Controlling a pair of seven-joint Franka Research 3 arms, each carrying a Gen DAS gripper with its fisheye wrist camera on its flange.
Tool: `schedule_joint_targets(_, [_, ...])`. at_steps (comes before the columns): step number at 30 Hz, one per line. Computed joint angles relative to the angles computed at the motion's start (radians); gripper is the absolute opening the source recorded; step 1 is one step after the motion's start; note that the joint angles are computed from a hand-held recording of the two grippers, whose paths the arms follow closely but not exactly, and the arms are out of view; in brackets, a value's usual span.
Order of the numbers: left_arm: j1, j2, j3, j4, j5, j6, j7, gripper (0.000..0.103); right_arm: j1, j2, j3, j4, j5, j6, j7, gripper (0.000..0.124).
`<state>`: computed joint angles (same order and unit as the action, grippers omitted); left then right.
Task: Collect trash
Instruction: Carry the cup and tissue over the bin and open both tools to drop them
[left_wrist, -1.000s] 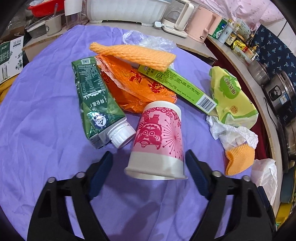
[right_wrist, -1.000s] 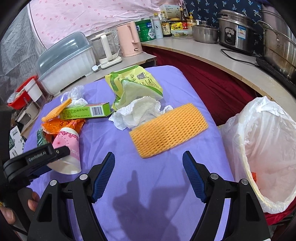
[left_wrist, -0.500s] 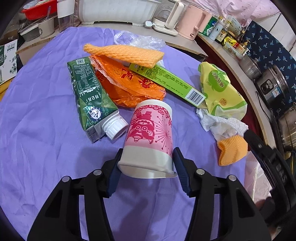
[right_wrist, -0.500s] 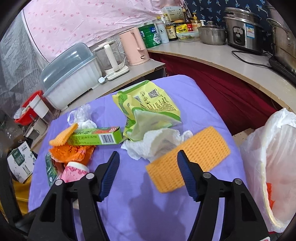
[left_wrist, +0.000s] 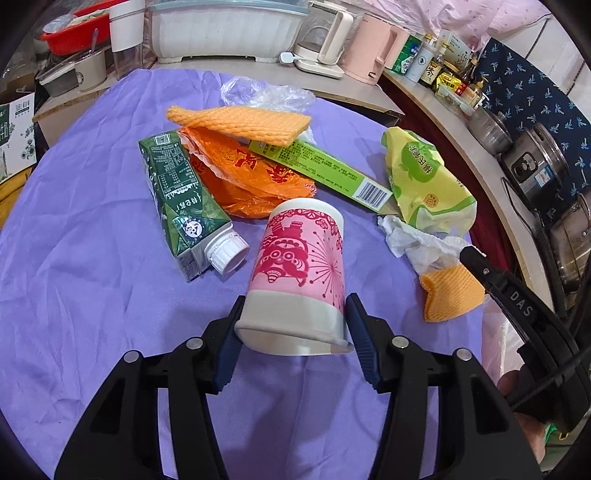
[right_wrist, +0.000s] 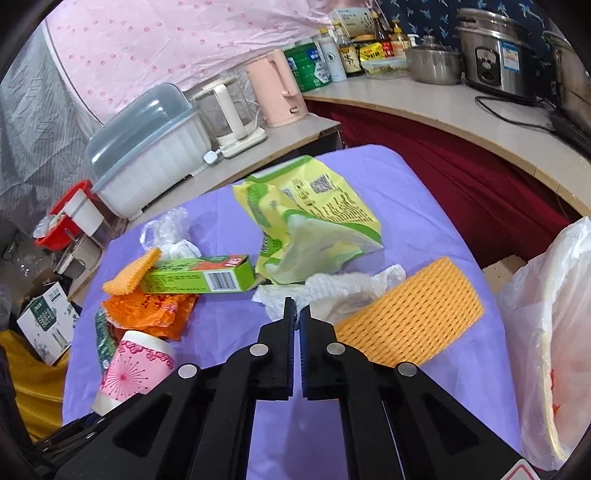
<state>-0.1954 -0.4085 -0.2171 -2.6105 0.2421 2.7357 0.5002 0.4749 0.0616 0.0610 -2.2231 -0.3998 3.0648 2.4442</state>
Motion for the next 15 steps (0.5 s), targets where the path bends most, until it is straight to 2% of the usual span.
schedule_joint_targets(2, [-0.007,-0.015,-0.004,0.001,-0.001,-0.006,0.0,0.051,0.001,-0.035,-0.003,-0.023,-0.038,0.011,0.03,0.003])
schedule_joint_targets(6, [-0.022,-0.058,-0.021,0.003,0.005,-0.024,-0.009,0.051,-0.05,-0.107,0.041,-0.064,-0.087,0.028,0.067,0.003])
schedule_joint_targets(12, [-0.054,-0.12,-0.048,0.03,0.019,-0.062,-0.021,0.051,-0.139,-0.248,0.111,-0.14,-0.08,0.048,0.063,0.003])
schedule_joint_targets(15, [-0.07,-0.141,-0.066,0.048,0.031,-0.075,-0.028,0.051,-0.162,-0.317,0.121,-0.176,-0.038,0.048,0.019,0.003])
